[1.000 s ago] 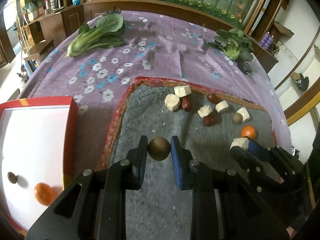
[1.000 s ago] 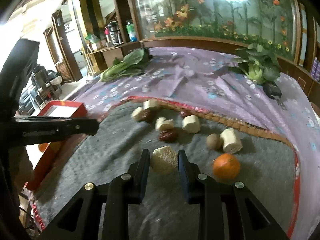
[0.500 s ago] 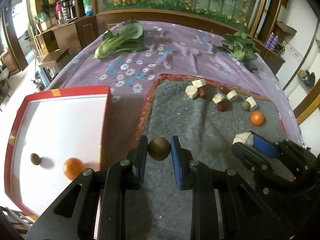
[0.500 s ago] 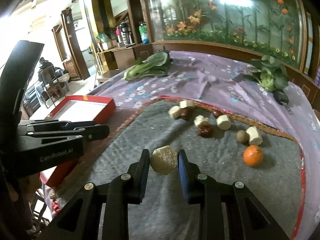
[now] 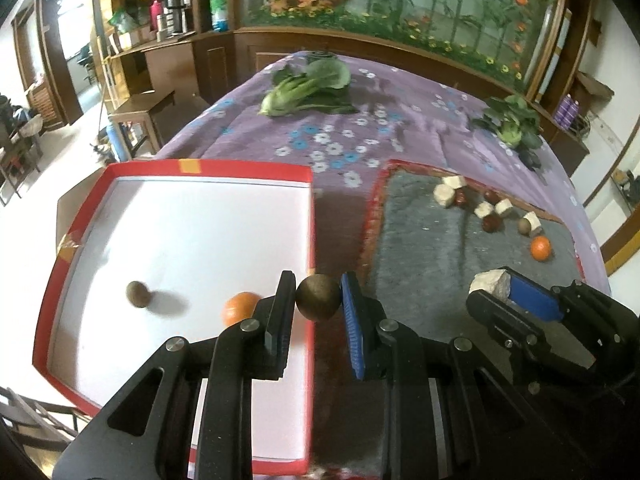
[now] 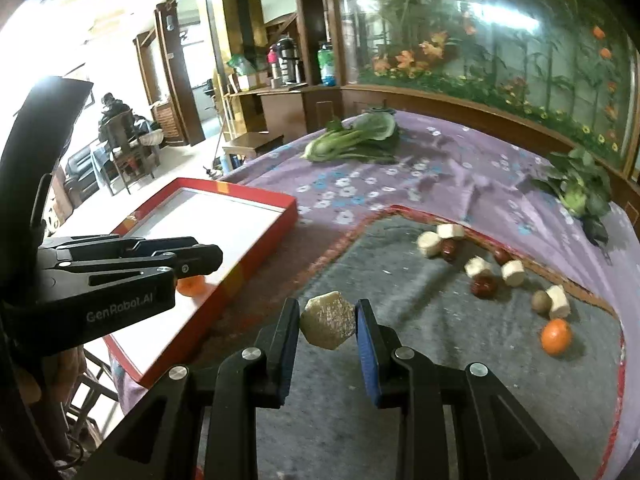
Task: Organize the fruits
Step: 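Carry both items into the white tray and open both tools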
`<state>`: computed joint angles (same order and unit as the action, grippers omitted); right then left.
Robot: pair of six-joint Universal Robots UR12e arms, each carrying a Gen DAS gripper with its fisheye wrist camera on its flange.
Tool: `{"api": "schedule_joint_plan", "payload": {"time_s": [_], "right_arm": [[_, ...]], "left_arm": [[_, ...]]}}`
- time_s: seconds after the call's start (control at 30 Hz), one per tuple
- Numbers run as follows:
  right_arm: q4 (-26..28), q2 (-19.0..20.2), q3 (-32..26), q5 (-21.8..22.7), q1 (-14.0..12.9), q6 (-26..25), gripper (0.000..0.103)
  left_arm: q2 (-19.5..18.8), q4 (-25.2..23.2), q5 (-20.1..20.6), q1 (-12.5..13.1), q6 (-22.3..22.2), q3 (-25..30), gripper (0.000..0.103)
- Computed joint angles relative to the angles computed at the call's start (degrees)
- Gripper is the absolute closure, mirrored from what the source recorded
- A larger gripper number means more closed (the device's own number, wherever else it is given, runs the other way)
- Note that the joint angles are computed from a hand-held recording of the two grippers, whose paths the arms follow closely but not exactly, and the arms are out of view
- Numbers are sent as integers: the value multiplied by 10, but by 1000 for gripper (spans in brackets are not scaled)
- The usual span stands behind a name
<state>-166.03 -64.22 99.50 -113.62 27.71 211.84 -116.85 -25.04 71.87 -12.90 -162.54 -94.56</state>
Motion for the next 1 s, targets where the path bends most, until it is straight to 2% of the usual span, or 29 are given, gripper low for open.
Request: {"api": "schedule_joint_plan", "payload": {"time_s": [0.3, 0.6, 1.0], "right_arm": [[21, 29, -53, 14, 4, -32, 76], [33, 63, -107, 50, -3, -69, 76], [75, 109, -173, 112, -20, -93, 76]], "left_arm": [[-4, 5, 12, 23, -23, 1, 80], [-10, -4, 32, 43, -35, 2, 80], [-17, -37, 27, 50, -26, 8, 80]]}}
